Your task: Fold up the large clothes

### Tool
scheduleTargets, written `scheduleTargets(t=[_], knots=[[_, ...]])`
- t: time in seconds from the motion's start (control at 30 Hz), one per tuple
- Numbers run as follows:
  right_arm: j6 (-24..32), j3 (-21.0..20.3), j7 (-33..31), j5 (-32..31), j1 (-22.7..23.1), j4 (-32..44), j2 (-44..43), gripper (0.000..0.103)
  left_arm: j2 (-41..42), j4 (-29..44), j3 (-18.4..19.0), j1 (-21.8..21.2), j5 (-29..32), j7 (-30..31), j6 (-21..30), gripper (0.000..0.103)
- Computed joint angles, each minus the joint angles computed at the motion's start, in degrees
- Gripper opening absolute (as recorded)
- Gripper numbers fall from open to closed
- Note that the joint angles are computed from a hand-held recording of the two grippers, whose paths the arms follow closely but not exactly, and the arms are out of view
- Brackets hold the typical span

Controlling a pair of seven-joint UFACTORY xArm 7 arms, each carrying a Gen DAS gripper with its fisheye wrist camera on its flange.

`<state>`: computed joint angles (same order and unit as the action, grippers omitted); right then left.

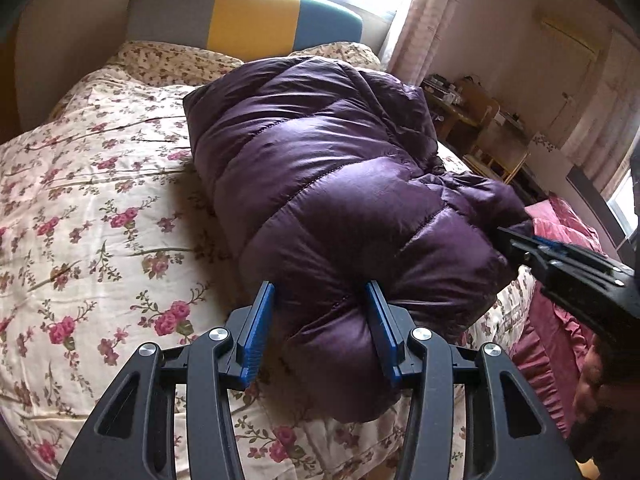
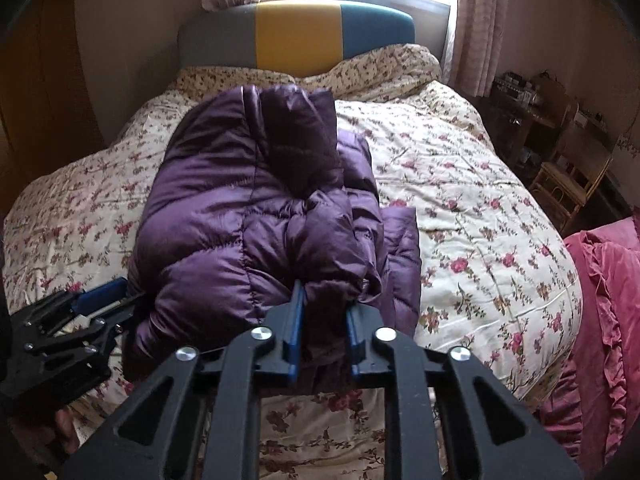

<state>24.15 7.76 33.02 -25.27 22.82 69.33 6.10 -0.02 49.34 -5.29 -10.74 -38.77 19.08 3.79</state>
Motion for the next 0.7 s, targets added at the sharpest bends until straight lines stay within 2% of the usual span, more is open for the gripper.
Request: scheduleTargets(t=[0.17, 0.33, 0.47, 0.57, 0.7], knots=[[0.62, 0.02, -1.44, 2.31, -0.29, -0.68, 1.18, 0.009, 0.39, 1.11, -0.26, 0.13, -5.06, 5.68, 1.31, 0.047], [-0.22, -0.41, -1.41, 4.19, -0.41, -2.2, 2.52, 0.008, 1.36, 2.54, -0.62, 0.49, -7.63, 9.85, 2.55, 0.047], [-1.73, -1.09, -0.59, 4.36, -0.3, -3.07, 4.01, 0.008, 3.19, 3.47, -1.5, 0.87, -5.45, 10.02, 2.45, 0.047], [-4.75, -2.48, 1.59, 2.04, 0.38, -4.28, 5.38, 0.008, 5.14, 4.42, -2.47, 1.52, -3.72, 9.58, 2.08, 0.047], [-5.84, -2.88, 1.8, 2.45, 0.37, -4.46, 5.61, 0.008, 6.77, 4.97, -4.52, 3.37, -3.76, 9.47, 0.97, 0.047]])
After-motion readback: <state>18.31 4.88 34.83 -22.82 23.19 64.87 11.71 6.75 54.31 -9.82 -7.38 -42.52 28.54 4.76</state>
